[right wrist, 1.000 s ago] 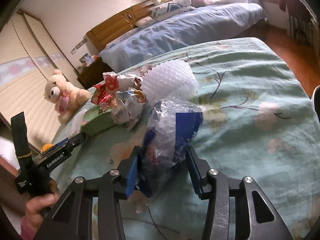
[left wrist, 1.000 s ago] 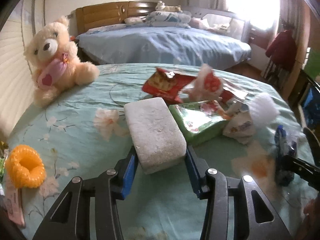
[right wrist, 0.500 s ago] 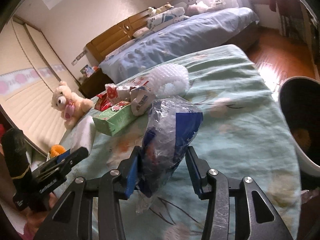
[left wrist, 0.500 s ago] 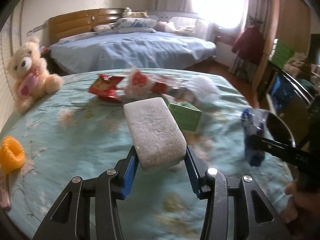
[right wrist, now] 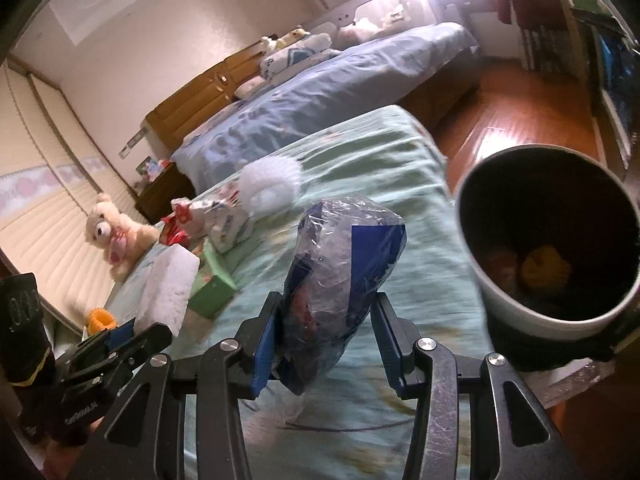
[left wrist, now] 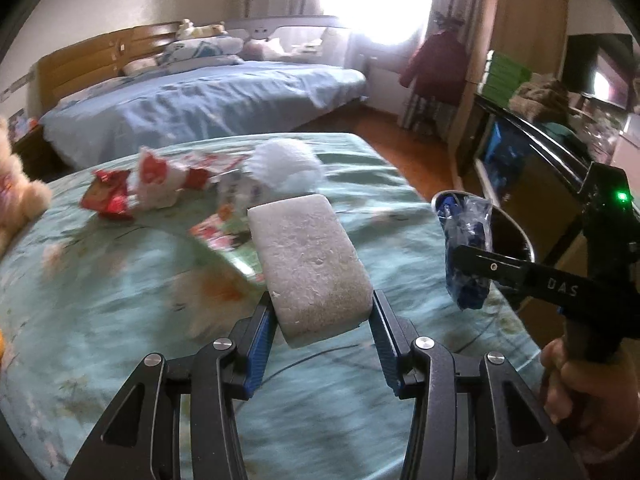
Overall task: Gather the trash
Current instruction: 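Carry foam block and plastic bag over the bin and open both tools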
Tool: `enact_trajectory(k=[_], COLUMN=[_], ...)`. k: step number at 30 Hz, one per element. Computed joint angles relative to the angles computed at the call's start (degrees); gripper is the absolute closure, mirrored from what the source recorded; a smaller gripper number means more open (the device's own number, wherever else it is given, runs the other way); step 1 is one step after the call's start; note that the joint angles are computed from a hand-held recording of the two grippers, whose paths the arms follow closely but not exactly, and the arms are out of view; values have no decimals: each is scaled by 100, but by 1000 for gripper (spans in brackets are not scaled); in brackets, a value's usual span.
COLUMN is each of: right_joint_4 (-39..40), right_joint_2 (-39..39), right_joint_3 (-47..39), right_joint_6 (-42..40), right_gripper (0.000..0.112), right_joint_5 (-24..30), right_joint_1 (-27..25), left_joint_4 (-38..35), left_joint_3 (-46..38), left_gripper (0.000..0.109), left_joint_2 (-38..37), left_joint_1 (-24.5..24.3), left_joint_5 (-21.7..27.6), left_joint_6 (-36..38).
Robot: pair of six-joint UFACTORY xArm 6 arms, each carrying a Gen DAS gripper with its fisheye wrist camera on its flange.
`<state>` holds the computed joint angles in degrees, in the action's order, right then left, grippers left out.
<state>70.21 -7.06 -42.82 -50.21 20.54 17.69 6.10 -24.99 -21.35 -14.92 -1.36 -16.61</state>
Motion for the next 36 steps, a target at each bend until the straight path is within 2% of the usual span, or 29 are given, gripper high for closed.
enact_trajectory(k=[3, 8, 16, 18, 24, 36], right_joint_4=[-8, -53, -107, -123, -227, -480], right_joint_2=[-75, -129, -168, -156, -93, 208], right_joint_3=[74, 125, 158, 150, 97, -172], right_joint_6=[13, 33, 36, 52, 124, 226], right_gripper=[67, 67, 67, 67, 66, 66], right_joint_5=[-20, -19, -33, -40, -55, 35], right_joint_1=[-161, -403, -747, -826, -1072, -1488], left_joint_4=[-221, -1241, -2277, -2079, -2527, -2376], left_joint_3=[-183, -552, -1112, -1204, -1702, -2447], left_gripper=[63, 64, 63, 63, 63, 63], left_joint_2=[240, 700, 1274, 1374, 1833, 2507], left_joint_1=[-165, -514, -883, -923, -1135, -1319], left_joint_5=[-75, -108, -53, -55, 23, 178], left_joint_6=[239, 1166, 2195, 2021, 2485, 2430])
